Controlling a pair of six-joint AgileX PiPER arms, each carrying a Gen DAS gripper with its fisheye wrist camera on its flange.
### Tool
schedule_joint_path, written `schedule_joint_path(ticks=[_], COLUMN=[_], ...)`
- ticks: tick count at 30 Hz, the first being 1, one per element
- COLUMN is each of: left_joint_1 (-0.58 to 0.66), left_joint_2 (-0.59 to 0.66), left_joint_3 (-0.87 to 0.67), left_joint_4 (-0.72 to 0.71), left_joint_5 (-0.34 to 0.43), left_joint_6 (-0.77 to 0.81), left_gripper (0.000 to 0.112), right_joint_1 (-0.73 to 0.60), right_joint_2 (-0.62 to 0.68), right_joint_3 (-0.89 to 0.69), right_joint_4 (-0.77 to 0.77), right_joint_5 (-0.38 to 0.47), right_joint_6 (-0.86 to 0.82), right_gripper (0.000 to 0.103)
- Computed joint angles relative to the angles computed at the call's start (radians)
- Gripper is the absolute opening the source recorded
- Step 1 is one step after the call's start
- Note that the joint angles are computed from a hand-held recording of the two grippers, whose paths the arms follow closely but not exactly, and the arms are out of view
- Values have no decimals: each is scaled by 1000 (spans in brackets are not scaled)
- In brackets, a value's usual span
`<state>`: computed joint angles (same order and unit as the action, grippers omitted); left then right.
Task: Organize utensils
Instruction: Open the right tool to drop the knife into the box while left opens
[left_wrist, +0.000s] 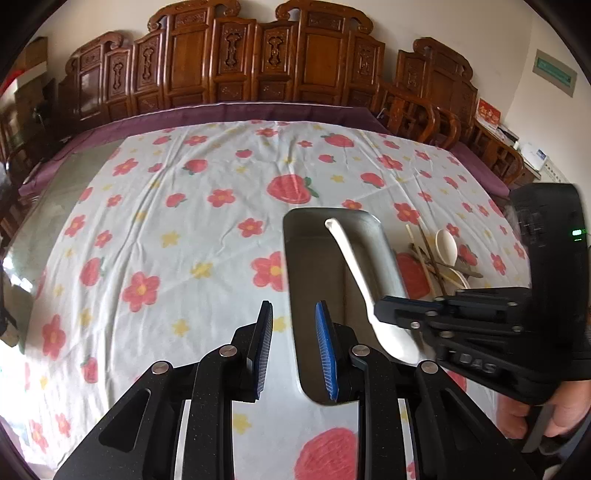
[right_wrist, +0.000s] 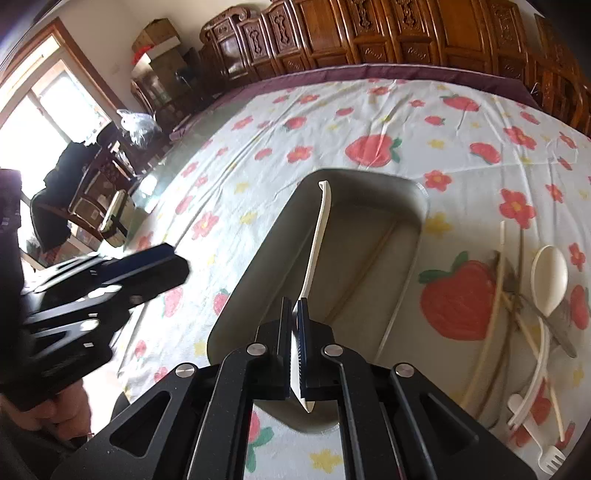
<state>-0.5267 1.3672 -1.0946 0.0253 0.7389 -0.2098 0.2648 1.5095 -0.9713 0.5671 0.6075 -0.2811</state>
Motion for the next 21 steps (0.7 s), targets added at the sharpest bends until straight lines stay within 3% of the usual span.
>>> schedule_joint_path(ticks=[6, 12, 21], left_joint_1=[12, 4, -94], left_joint_2=[-36, -64, -77], left_joint_3=[13, 23, 5], left_joint_4=[12, 25, 69], left_joint_5=[16, 26, 34], left_joint_6=[1, -14, -94], left_gripper=[22, 22, 22], right_joint_1=[15, -11, -137], right_joint_2=[37, 2, -271], right_joint_3=[-2, 21, 126], right_joint_4=[21, 30, -83], right_joint_5=[-31, -9, 83], right_joint_6=[-11, -39, -33], right_gripper=[7, 7, 7])
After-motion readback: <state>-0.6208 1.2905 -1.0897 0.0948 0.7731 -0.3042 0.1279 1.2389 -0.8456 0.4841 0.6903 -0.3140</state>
